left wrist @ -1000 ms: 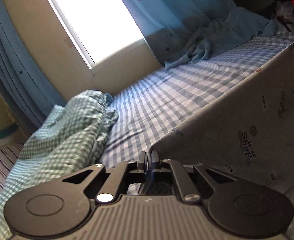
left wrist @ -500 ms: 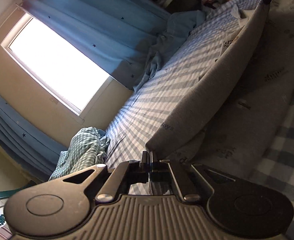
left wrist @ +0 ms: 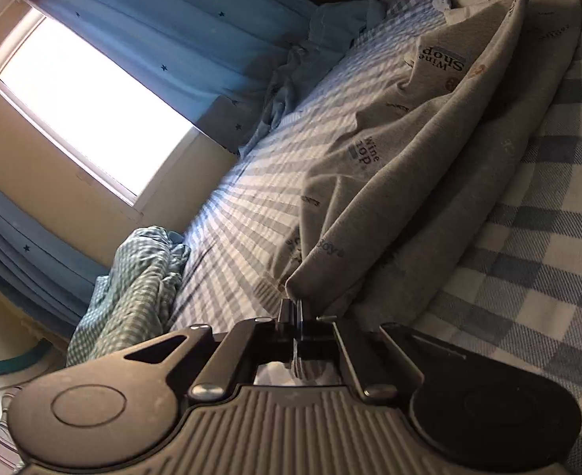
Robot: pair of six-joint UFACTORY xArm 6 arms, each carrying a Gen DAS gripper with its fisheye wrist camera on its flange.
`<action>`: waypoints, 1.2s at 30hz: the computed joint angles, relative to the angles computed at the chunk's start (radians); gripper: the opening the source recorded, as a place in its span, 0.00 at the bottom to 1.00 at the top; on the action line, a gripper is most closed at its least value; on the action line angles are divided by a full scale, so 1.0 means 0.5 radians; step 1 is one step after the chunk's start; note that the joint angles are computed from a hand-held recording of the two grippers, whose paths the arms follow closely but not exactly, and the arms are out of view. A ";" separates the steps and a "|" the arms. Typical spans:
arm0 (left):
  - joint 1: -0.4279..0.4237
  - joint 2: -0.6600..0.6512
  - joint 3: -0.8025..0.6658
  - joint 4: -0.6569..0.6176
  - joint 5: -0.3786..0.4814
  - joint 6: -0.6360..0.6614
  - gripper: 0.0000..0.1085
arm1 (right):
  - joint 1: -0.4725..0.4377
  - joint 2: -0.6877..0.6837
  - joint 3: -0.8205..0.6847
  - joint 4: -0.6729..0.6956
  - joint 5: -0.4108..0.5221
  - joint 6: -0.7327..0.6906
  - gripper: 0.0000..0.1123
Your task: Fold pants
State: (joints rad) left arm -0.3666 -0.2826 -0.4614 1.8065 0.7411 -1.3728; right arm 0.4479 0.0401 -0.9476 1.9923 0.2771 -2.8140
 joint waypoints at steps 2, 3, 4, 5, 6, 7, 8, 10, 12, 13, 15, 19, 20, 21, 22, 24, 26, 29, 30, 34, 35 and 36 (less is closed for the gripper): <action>-0.006 0.003 0.012 -0.024 -0.003 0.011 0.00 | 0.007 -0.019 0.042 -0.018 -0.003 -0.004 0.00; -0.015 -0.005 0.021 -0.029 0.005 0.017 0.00 | 0.010 -0.041 0.067 -0.043 -0.006 0.018 0.00; -0.022 -0.022 0.034 -0.042 0.008 0.035 0.00 | 0.012 -0.066 0.092 -0.069 -0.009 0.042 0.00; -0.023 -0.038 0.044 -0.054 0.004 0.051 0.00 | 0.012 -0.093 0.122 -0.097 -0.008 0.064 0.00; -0.016 -0.048 0.052 -0.071 -0.009 0.058 0.00 | 0.014 -0.107 0.139 -0.124 -0.013 0.087 0.00; 0.002 -0.041 0.045 -0.090 -0.033 0.065 0.01 | 0.020 -0.108 0.150 -0.145 -0.026 0.105 0.00; 0.024 -0.032 0.032 -0.111 -0.059 0.078 0.01 | 0.025 -0.097 0.154 -0.161 -0.038 0.119 0.00; 0.017 -0.010 0.026 -0.139 -0.065 0.058 0.02 | 0.029 -0.050 0.157 -0.215 -0.049 0.190 0.00; -0.008 -0.049 0.036 -0.253 -0.083 0.090 0.07 | 0.042 -0.008 0.150 -0.229 -0.078 0.225 0.00; -0.003 -0.067 0.033 -0.325 -0.120 0.121 0.21 | 0.033 -0.009 0.151 -0.192 -0.060 0.214 0.00; -0.019 -0.139 0.051 -0.498 -0.143 0.139 0.49 | -0.013 -0.043 0.177 -0.312 0.015 0.441 0.05; -0.130 -0.316 0.059 -0.794 -0.144 -0.085 0.90 | -0.225 -0.182 0.258 -0.506 0.259 0.907 0.40; -0.170 -0.340 0.037 -0.793 -0.153 -0.233 0.92 | -0.284 -0.202 0.260 -0.544 0.307 1.023 0.45; -0.205 -0.339 0.001 -0.783 -0.174 -0.366 0.94 | -0.347 -0.212 0.253 -0.581 0.347 1.143 0.56; -0.214 -0.315 -0.051 -0.759 -0.240 -0.475 0.94 | -0.411 -0.215 0.242 -0.603 0.379 1.251 0.69; -0.204 -0.191 -0.201 -0.662 -0.433 -0.684 0.95 | -0.526 -0.209 0.214 -0.599 0.434 1.394 0.84; -0.208 0.020 -0.418 -0.541 -0.611 -0.864 0.95 | -0.630 -0.175 0.164 -0.585 0.472 1.517 0.91; -0.227 0.404 -0.813 -0.281 -0.814 -1.172 0.95 | -0.778 -0.075 0.045 -0.650 0.525 1.787 0.91; -0.244 0.571 -0.986 -0.216 -0.884 -1.245 0.95 | -0.814 -0.036 -0.007 -0.699 0.541 1.895 0.91; -0.270 1.108 -1.579 -0.179 -1.196 -1.207 0.94 | -0.979 0.239 -0.376 -1.076 0.737 2.559 0.91; -0.275 1.208 -1.685 -0.259 -1.238 -1.109 0.94 | -1.012 0.330 -0.500 -1.163 0.814 2.715 0.91; -0.289 1.322 -1.792 -0.362 -1.254 -1.018 0.94 | -1.043 0.433 -0.646 -1.246 0.902 2.867 0.91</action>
